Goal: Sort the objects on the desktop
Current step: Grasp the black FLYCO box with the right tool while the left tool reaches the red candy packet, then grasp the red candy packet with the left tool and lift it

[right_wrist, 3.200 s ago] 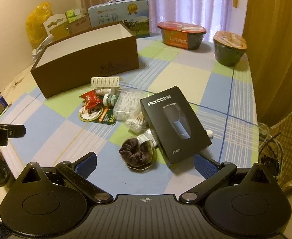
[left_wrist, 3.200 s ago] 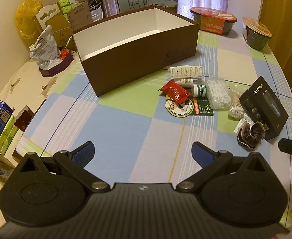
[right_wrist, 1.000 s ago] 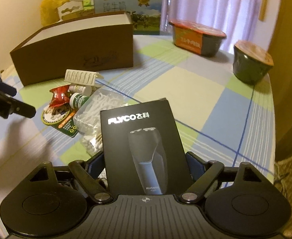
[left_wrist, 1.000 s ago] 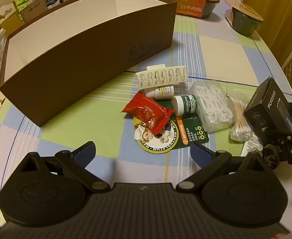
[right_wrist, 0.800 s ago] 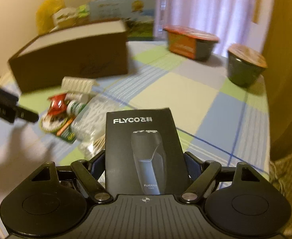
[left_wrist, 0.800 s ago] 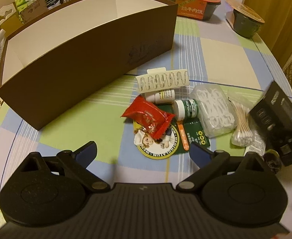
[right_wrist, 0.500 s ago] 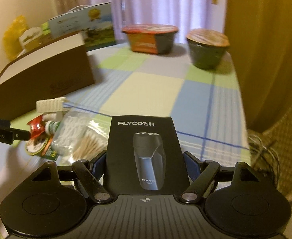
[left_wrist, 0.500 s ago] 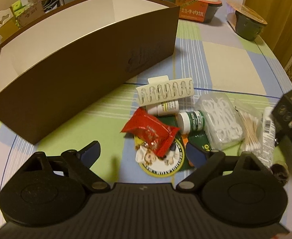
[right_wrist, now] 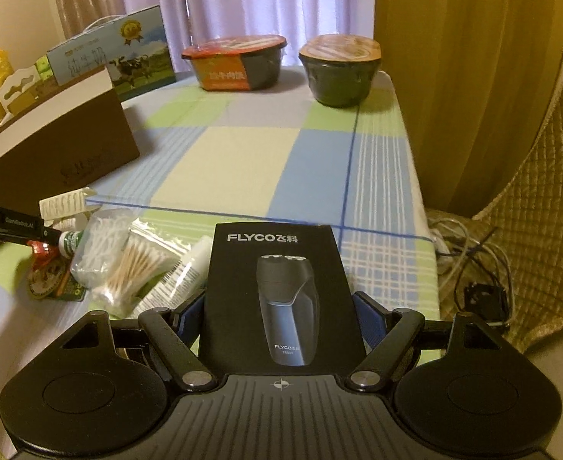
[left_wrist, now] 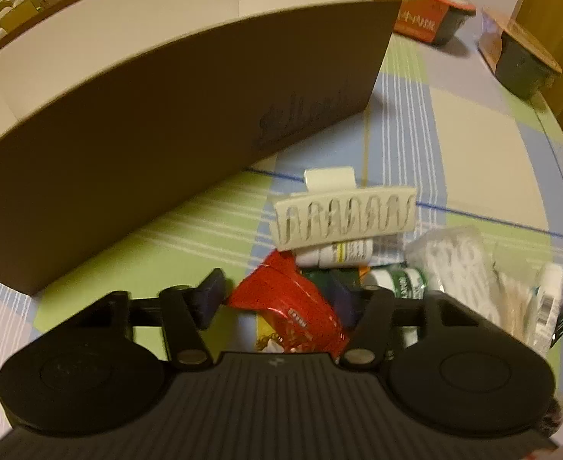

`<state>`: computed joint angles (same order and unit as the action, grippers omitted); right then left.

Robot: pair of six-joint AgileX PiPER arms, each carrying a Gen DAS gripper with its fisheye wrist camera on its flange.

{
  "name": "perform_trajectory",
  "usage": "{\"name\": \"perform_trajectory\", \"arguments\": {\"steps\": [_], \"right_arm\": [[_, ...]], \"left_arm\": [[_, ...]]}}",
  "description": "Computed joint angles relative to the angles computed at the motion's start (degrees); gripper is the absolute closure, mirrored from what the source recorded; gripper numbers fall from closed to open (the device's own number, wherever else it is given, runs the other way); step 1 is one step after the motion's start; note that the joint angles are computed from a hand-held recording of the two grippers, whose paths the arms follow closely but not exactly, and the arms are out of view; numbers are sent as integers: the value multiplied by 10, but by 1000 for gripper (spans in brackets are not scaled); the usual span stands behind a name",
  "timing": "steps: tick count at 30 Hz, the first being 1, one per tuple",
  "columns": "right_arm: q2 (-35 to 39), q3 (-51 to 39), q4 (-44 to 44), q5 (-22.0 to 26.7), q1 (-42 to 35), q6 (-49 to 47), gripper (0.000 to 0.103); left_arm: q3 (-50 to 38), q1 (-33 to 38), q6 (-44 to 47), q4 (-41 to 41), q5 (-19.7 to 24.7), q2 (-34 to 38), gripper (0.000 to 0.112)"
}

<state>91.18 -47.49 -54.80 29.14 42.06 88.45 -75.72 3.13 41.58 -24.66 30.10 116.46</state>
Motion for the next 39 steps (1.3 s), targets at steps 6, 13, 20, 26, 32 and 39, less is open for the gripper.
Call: {"name": "perform_trajectory", "arguments": {"steps": [6, 13, 20, 26, 32, 39], "right_arm": [[-2, 7, 41, 13, 9, -26, 26], [3, 13, 97, 26, 31, -66, 26], [17, 0, 140, 20, 26, -117, 21], [4, 6, 128, 22, 24, -99, 14], [3, 7, 135, 17, 20, -97, 13], [-6, 12, 130, 17, 23, -99, 14]], "left_arm": [[17, 46, 119, -58, 28, -7, 65], [55, 104, 250, -76, 56, -37, 65], [80, 105, 214, -47, 45, -55, 58], [92, 110, 115, 12, 50, -70, 45], [106, 116, 112, -10, 38, -74, 55], [124, 115, 231, -62, 25, -82, 88]]}}
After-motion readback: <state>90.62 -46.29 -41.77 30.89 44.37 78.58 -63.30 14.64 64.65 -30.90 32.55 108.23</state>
